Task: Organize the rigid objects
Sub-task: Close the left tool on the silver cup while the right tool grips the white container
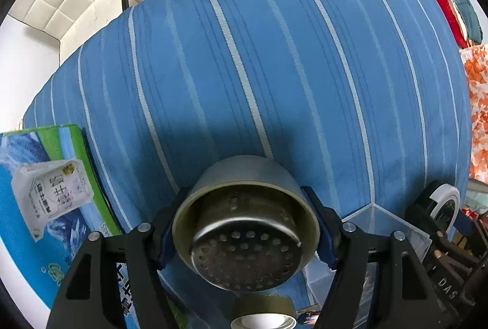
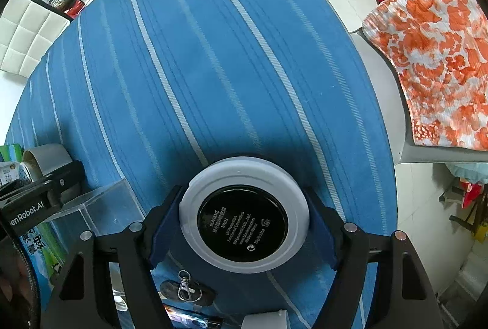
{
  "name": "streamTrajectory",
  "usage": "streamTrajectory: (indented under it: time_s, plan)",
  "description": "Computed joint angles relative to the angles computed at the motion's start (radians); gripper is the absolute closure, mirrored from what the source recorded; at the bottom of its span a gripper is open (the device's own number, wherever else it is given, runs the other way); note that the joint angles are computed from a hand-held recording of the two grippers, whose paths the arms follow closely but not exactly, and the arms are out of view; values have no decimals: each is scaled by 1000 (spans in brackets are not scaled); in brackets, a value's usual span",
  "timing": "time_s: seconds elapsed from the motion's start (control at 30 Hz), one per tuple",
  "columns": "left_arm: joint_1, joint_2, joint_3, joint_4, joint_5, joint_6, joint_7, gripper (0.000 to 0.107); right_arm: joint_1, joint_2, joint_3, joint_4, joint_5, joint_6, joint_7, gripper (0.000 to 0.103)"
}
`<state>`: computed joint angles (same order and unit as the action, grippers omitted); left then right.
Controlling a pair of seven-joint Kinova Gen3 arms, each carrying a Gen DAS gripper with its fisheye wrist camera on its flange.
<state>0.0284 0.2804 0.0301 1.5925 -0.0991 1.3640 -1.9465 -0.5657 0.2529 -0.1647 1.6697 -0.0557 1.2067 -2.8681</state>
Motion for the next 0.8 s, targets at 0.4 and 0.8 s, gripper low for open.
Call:
streamTrajectory:
  time_s: [0.4, 0.8]
  plan:
    - [-19, -87, -3, 5, 17, 9, -25, 39, -16, -46, -15, 19, 28, 17, -47, 26]
    - [-78, -182, -26, -68, 104, 119, -95, 39, -66, -62, -28, -128, 110, 155, -84, 26]
